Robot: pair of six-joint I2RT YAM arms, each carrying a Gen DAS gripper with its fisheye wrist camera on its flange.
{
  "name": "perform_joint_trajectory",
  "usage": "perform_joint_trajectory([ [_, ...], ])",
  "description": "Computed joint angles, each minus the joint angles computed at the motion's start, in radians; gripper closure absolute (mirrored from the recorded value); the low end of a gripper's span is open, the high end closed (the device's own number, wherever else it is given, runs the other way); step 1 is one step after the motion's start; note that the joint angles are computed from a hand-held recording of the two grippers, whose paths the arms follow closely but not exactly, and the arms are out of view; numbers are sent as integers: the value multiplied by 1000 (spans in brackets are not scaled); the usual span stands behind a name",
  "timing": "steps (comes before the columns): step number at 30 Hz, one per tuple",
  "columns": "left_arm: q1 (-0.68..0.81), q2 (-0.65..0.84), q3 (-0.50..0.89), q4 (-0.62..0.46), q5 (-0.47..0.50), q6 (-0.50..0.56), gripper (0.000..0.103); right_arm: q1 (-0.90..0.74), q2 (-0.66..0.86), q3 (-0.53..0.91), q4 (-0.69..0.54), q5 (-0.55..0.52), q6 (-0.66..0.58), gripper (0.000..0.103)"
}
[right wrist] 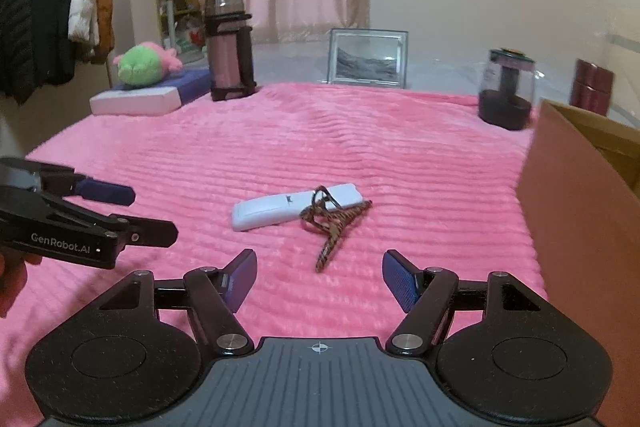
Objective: Organize rigid objects
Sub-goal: 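Grasp the white stick with the left tool while the right tool grasps the brown claw clip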
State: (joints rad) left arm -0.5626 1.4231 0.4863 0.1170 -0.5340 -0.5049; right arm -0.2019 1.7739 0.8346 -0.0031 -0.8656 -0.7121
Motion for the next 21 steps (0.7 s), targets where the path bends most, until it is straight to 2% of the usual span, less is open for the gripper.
perform_joint_trajectory([
  [4,94,81,24,90,67,108,29,101,66,-6,177,83,21,39],
  [8,169,166,60,160,127,192,29,193,154,2,333,192,2,48],
  [14,238,261,103,228,191,262,29,277,293,46,483,309,-44,54],
  [21,279,331,136,273,246,305,29,336,372,66,612,404,-82,58],
])
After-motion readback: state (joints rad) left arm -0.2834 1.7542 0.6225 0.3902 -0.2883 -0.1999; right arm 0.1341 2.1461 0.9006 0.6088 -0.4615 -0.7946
